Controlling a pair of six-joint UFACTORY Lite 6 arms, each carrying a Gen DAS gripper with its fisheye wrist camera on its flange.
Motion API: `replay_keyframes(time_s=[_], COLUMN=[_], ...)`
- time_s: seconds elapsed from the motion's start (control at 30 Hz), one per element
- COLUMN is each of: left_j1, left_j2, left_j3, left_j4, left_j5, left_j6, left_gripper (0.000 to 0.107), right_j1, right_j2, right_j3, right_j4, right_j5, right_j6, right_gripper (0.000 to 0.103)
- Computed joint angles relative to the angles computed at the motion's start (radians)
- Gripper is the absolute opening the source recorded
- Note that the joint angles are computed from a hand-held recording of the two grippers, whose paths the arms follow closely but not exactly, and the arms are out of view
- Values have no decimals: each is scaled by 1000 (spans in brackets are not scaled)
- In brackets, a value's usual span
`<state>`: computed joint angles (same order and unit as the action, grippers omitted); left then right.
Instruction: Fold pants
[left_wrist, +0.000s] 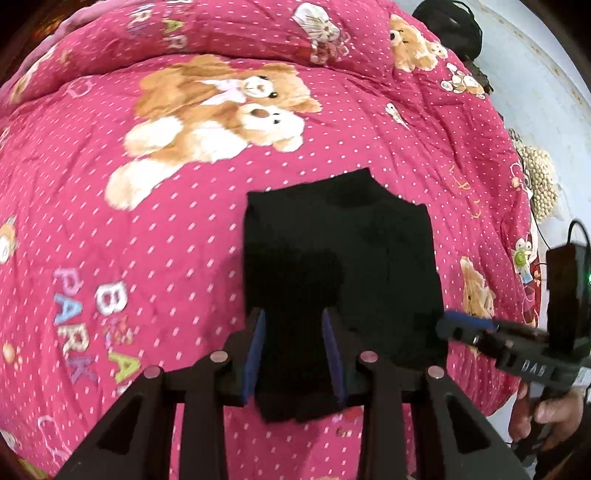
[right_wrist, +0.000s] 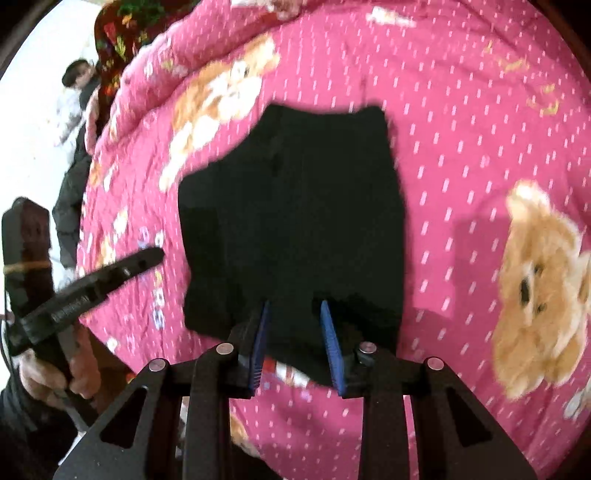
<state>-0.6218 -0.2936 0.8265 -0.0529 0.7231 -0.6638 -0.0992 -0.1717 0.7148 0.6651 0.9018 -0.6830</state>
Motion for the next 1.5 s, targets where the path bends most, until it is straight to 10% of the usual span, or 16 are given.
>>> replay_keyframes(time_s=[0.33,0.5,0.6,1.13,1.37,1.5], left_j1=[149,170,182,-88,-278,-298], left_j2=[347,350,352,-59,0,-10], left_j3=[146,78,68,-130,-169,-70], left_j4=[-158,-217,-251,-54,72,136], left_j5=[-156,-254,-267,-93,-112,6], left_j6=[302,423,466,71,-127,-188], left_gripper=[37,37,37,36,36,36], right_j1=[147,86,67,73,133,146], right_j2=[452,570,580,60,-63,-163], right_j3=[375,460,470,-10,-184,-184], right_j4=[8,25,46,-92,-153,-189], right_j5=[-158,-177,-149,-110,-194,-128], right_j6=[25,22,15,-2,25,87], right_gripper=[28,0,0,1,3,18])
